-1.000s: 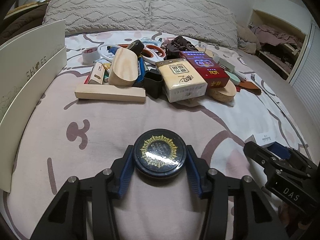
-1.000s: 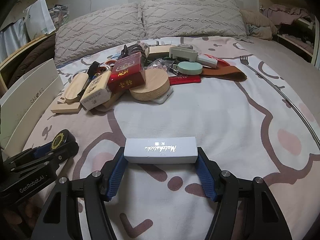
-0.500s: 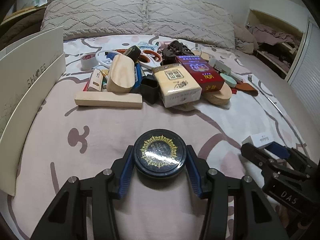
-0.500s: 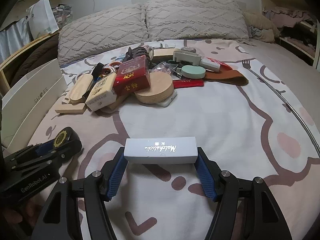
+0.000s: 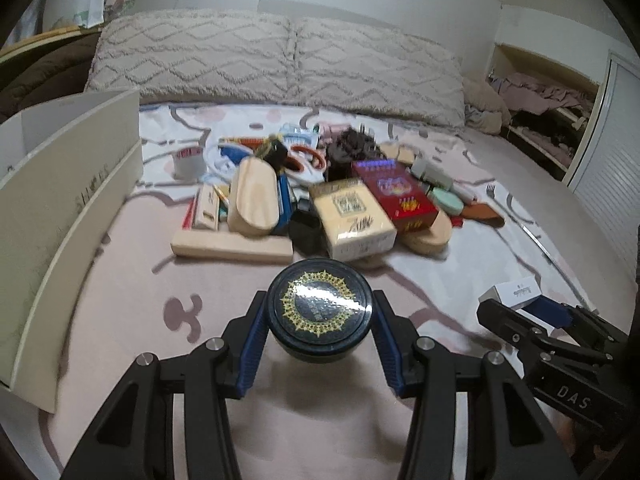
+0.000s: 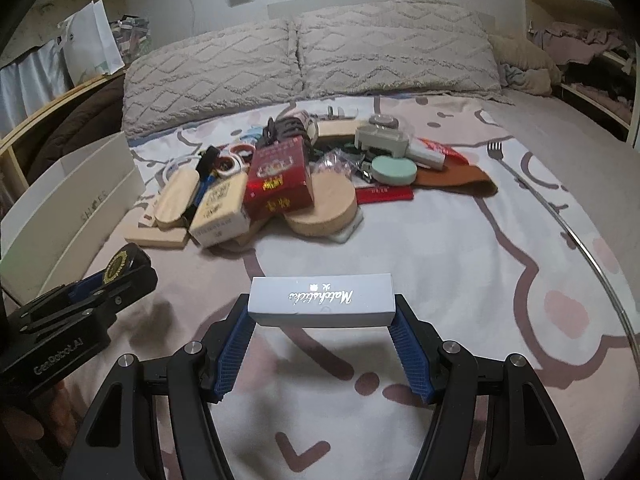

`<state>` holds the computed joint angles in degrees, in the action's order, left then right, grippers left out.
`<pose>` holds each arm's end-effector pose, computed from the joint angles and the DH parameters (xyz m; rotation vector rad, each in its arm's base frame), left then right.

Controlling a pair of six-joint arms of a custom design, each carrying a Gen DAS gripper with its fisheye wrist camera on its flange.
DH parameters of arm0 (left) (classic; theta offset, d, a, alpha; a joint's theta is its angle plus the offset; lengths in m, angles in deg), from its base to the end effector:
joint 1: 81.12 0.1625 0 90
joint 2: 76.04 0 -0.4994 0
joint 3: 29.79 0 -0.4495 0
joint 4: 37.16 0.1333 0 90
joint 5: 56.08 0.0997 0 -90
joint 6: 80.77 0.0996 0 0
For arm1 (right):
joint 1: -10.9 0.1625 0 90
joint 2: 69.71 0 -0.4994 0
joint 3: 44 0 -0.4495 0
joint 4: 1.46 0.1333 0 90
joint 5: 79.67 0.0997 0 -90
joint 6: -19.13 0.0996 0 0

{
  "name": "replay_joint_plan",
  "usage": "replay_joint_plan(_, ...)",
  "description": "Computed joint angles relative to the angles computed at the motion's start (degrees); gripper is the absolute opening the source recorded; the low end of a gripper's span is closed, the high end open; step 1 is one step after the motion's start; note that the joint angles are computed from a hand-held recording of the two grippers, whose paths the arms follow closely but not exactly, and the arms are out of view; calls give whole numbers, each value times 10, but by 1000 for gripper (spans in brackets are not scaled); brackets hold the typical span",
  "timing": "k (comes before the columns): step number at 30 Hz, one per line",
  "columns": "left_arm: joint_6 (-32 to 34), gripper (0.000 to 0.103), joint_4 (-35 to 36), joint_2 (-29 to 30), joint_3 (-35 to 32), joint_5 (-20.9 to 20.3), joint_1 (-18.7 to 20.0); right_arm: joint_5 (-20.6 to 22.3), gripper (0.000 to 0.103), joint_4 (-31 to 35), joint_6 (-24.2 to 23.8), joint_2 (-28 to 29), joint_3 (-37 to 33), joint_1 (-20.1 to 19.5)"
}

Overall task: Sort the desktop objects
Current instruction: 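Carry the black tin in the left tool while the right tool carries the white box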

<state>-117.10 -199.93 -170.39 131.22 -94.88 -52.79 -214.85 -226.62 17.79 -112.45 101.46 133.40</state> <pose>-0.1164 -0.3024 0.1963 0.4774 2.4100 -0.9741 0.2622 -0.2949 0.0572 0.4153 -2.3507 0.9289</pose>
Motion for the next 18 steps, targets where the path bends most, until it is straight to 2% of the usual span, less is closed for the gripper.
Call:
replay_joint_plan(9, 5, 49, 28, -53, -9, 12, -5, 1, 68, 31, -12, -18, -24, 28)
replay_joint_plan(18, 34, 49, 53, -95, -31, 19, 10, -3, 68, 66, -28, -18, -66, 65)
